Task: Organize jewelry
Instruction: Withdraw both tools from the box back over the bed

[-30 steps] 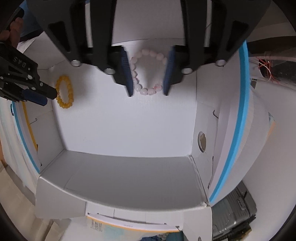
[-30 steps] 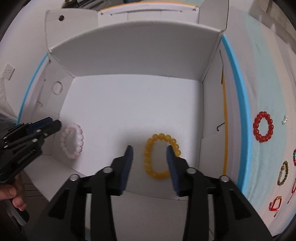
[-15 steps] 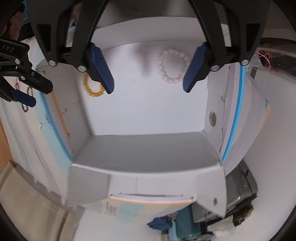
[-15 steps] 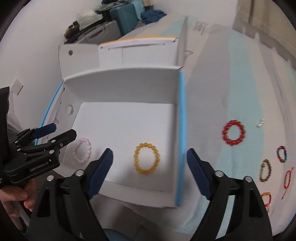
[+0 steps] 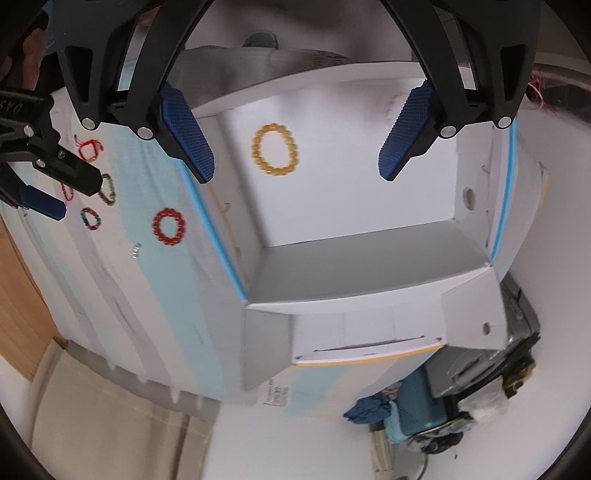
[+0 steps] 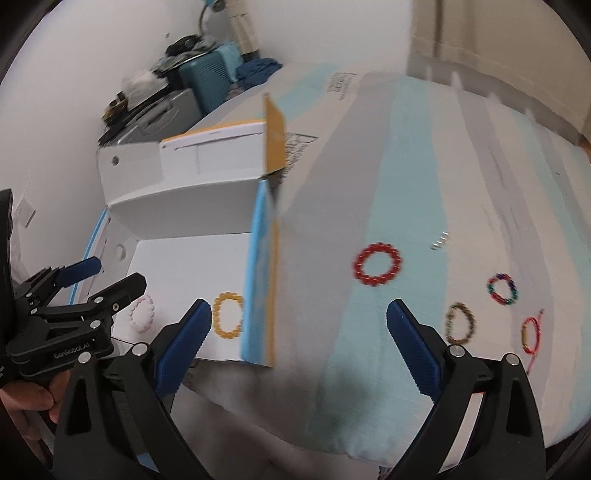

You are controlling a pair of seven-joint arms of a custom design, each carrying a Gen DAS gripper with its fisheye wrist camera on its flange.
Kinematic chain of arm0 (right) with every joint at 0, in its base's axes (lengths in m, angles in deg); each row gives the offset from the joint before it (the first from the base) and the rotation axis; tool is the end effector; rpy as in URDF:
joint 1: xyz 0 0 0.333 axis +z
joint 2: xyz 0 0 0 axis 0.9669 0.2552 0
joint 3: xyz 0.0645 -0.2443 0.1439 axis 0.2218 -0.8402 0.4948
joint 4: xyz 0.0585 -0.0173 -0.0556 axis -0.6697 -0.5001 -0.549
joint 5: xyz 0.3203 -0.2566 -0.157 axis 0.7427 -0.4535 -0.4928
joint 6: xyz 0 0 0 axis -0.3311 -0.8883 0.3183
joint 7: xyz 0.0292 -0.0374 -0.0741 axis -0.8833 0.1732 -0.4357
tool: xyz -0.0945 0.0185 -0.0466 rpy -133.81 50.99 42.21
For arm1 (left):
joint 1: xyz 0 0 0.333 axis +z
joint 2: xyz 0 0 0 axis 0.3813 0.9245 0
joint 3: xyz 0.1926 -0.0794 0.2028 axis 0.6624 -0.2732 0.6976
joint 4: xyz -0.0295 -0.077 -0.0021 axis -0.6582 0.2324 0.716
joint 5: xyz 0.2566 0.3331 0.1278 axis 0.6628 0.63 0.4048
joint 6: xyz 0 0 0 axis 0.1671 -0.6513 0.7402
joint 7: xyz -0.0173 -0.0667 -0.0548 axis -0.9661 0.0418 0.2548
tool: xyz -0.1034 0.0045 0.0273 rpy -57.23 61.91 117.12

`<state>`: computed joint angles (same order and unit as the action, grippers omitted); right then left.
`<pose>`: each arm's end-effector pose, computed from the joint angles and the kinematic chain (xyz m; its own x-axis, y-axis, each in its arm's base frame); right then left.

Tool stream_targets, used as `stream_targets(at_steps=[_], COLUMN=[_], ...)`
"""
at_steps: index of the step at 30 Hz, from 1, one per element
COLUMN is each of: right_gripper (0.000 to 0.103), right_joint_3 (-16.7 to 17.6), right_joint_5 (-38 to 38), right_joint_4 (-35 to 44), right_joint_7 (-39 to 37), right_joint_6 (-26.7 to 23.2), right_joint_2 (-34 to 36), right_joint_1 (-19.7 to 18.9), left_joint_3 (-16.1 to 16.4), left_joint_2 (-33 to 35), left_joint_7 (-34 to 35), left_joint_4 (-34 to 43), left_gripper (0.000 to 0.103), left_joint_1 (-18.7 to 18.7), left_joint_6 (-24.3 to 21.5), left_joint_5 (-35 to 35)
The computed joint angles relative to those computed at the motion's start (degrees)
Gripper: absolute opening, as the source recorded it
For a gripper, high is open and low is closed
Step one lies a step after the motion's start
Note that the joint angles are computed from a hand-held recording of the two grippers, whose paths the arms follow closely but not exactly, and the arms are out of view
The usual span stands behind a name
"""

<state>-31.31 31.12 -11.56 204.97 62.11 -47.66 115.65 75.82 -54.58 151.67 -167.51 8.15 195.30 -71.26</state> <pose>0.4944 0.5061 0.5753 -0.0751 -0.9907 -0.1134 -0.8120 0.1267 -0.5697 0.5439 -0.2763 0.5823 -0.2850 -0.9579 0.0354 -0.8000 0.2173 -0.5593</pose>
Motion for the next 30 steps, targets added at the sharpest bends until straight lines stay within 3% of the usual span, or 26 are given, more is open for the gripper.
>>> stream_targets(at_steps=[15, 30], right_gripper=[0.092, 0.092], right_joint_3=[4.08, 8.54], right_joint_5=[-2.17, 2.58], right_joint_4=[-17.22, -32.86], right_joint_7=[5.75, 5.38], right_joint_6=[-0.54, -2.63], right_joint_2=[-15.41, -32.38], right_joint_1=[-6.4, -14.43], left_joint_3=[-2.77, -5.61], left_joint_2=[1.18, 4.9], left_joint_7=[-3.86, -6.75], left_joint_4=[2.89, 8.62], left_gripper=[0.089, 0.089], left_joint_1=[-2.97, -7.21], left_joint_6=[-0.94, -3.07], left_joint_5=[4.29, 7.59])
